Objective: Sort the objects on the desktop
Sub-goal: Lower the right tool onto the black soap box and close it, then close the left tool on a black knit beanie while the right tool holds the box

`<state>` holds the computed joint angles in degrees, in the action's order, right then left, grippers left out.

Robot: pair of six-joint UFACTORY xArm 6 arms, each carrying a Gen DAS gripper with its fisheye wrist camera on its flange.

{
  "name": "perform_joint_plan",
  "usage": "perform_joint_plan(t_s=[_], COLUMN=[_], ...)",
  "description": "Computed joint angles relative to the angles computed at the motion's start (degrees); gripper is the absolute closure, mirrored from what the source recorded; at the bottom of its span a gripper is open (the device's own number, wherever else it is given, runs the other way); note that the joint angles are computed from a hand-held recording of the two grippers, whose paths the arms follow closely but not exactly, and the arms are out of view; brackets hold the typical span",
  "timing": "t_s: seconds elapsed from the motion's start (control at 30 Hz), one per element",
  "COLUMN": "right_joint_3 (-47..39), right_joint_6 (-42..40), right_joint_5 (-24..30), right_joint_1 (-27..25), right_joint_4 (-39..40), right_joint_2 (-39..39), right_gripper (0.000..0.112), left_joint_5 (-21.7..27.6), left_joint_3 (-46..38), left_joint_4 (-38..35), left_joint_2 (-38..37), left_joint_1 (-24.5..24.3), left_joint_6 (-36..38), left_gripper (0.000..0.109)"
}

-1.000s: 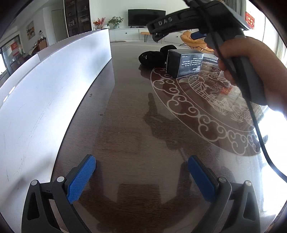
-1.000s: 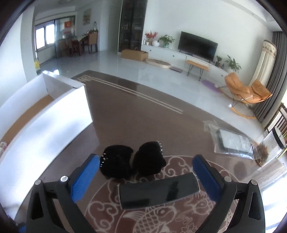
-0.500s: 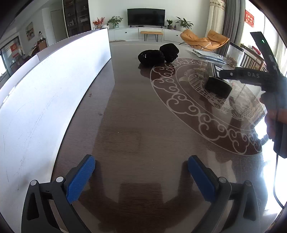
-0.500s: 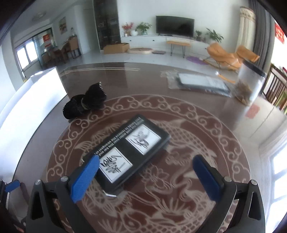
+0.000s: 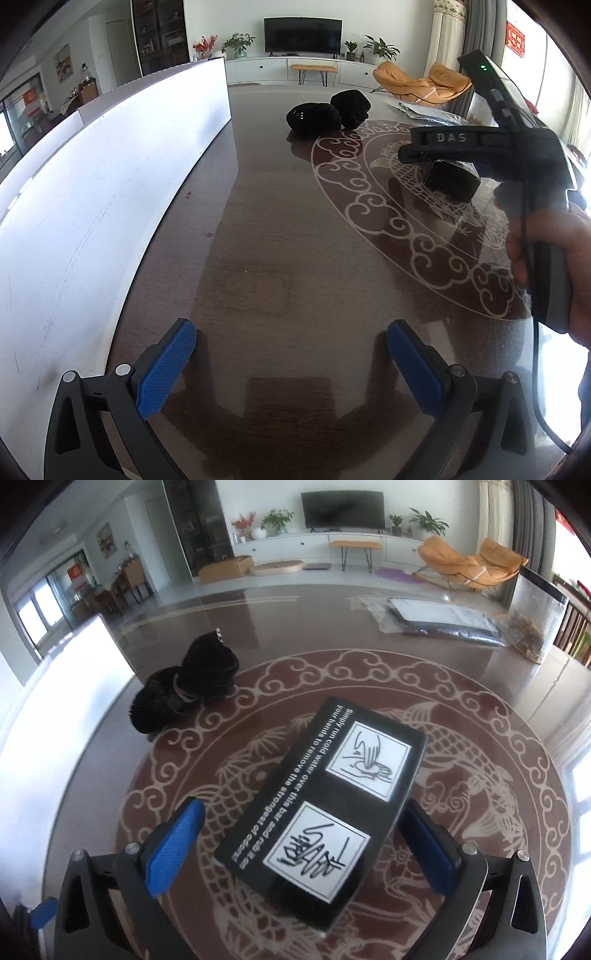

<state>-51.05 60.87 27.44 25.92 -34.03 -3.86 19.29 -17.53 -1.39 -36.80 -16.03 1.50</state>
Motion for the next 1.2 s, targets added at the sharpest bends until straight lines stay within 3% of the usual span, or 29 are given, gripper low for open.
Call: perform_joint_plan(t_s=[0.07,0.17,0.23,0.43,0.6,0.7,0.83,0.97,1.1,1.2], right_joint_3=[-1.0,1.5,3.7,16.3,28.8,32.6,32.7,31.7,31.5,31.3], right_joint_6=[1.4,3.7,3.0,-3.2,-6.9,-8.6,-8.9,-8.2,-7.6,-7.3], right_joint_5=[1.4,0.7,0.6,-2.2,1.0,0.6,1.2,2.5,2.5,2.2], right_joint_1=[0.3,-0.2,-0.6,-3.0,-1.2,-0.9,-1.0,-0.2,0.1,0.2], right_joint_4=[-3.5,-7.6,-8.9,-6.1,-1.8,1.2,1.1,-0.2,-0.6,-0.6], right_joint_2=[1.0,-1.5,-3.8,-16.4,-32.7,-37.9,-38.3,-37.3,-37.0,-36.7], right_gripper=[0.009,0.030,0.052,0.053,0.052,0.052,0.052,0.050,0.050,0.050], left_joint_5=[0.0,0.0,0.0,0.0,0.0,-1.1,2.3,4.7,6.0,7.5], left_joint_3=[0.1,0.1,0.1,0.0,-0.6,-5.7,-19.6,-31.8,-40.8,-47.2], left_joint_4=[-0.2,-0.1,0.4,0.5,0.1,-4.8,-9.6,-7.3,-9.9,-8.3], left_joint_2=[-0.1,-0.2,-0.1,0.2,0.9,7.9,22.1,33.2,41.0,46.1], left_joint_1=[0.0,0.0,0.0,0.0,-0.1,-1.1,-1.8,-1.3,-0.8,-0.4], left_joint_6=[0.1,0.1,-0.3,-0.4,0.2,7.4,15.8,13.0,17.6,15.3], left_gripper=[0.006,0.006,0.006,0.006,0.006,0.006,0.006,0.006,0.006,0.006])
